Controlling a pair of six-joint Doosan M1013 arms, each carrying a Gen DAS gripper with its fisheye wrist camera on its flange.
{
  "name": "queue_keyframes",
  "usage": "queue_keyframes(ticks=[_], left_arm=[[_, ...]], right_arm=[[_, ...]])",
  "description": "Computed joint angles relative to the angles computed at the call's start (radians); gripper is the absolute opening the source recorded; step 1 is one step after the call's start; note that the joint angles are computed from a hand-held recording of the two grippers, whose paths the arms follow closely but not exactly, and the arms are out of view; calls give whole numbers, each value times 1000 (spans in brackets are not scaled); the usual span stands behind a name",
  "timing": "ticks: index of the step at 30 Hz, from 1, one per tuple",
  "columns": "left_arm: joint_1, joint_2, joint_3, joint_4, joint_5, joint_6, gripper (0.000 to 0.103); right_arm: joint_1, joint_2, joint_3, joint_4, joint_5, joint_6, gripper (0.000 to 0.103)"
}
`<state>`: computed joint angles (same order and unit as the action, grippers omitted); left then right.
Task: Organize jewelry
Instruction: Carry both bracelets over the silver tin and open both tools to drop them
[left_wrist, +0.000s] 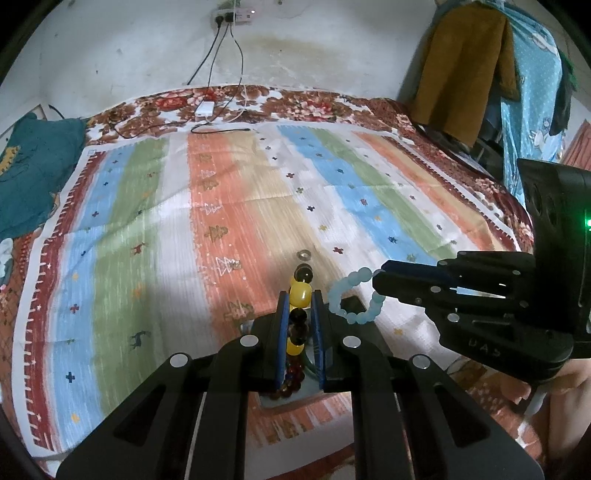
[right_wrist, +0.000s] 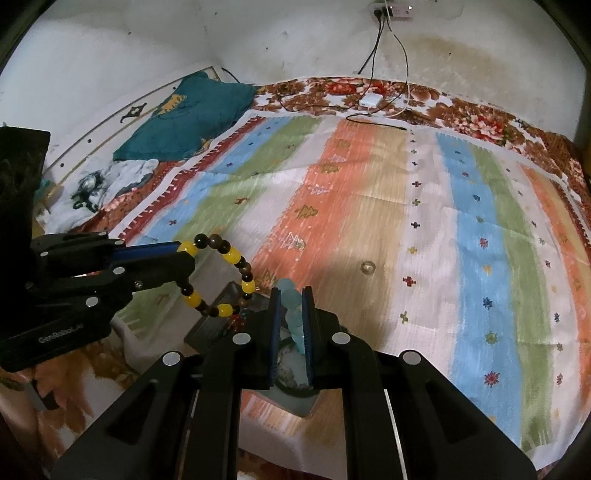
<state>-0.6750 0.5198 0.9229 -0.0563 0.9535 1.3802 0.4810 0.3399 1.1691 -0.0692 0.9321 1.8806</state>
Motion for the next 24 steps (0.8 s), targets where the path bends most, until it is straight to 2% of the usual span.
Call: queue_keyframes(ticks=[7, 15, 16, 17, 18, 24], left_arm=[[-3, -16, 29, 7, -4, -17, 11], [-1, -5, 16, 19, 16, -40, 12], [1, -5, 17, 18, 16, -47, 12], [2, -3, 15, 16, 21, -50, 13], [3, -3, 14, 16, 22, -50, 14], [2, 3, 9, 33, 38, -67, 20]], right_arm=[[1, -7, 13, 22, 1, -12, 12], [-1, -5, 15, 24, 4, -7, 13], [0, -6, 16, 16, 4, -1, 16], [-1, -7, 16, 12, 2, 7, 26], [-3, -7, 17, 13, 1, 13, 29], [-5, -1, 13, 2, 17, 25, 34]])
